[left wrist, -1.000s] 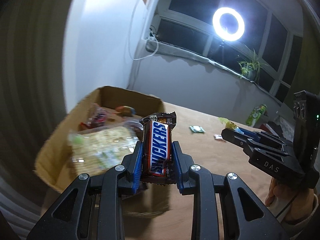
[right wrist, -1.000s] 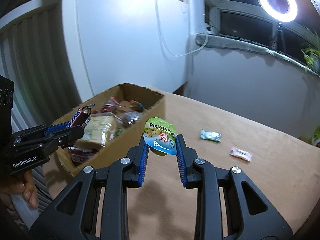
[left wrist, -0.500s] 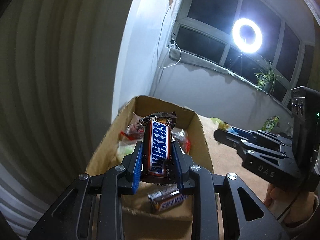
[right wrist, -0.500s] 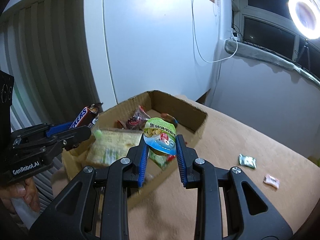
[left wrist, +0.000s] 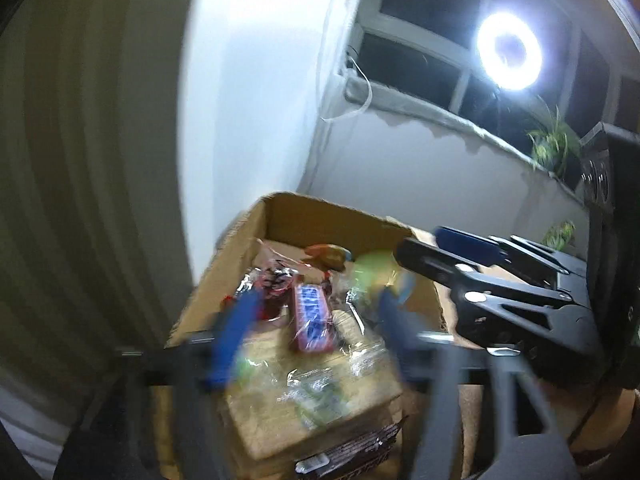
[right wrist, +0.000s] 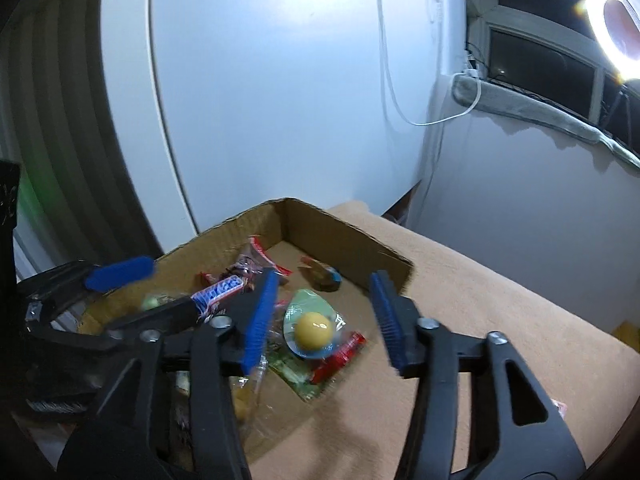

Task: Organize snacks
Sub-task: 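Open both grippers to drop the Snickers and jelly cup in the box, then move both open grippers back over the remaining candies on the table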

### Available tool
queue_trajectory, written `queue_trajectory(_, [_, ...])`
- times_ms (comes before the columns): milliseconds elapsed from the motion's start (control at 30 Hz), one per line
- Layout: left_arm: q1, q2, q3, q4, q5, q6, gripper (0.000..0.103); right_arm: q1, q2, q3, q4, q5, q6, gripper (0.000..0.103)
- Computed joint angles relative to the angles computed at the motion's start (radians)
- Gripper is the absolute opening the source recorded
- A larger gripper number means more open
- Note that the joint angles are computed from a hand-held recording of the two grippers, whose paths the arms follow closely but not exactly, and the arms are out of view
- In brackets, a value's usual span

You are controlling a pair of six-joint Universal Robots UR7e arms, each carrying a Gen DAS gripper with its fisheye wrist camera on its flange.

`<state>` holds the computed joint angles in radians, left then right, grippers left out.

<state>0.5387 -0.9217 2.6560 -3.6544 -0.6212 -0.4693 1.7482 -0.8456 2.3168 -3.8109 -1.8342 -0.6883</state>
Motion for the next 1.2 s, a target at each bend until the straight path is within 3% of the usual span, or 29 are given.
queue_trajectory(367, [-0.063,-0.079,0.086,0.073,0.073,-0.139,0.078,0.01,-0.033,0.034,-0.019,0.002,0.008,0.055])
queue_trajectory(667, [-0.096,-0.09,0.092,0.121,0.093,-0.176,0.078,0.009,-0.035,0.062,-0.042,0.007,0.003,0.055])
queue_trajectory(1200, [-0.12,0.02,-0.032,0.143,0.056,-0.089,0.079,-0.141,-0.193,0.176,-0.074,0.064,-0.021,0.056])
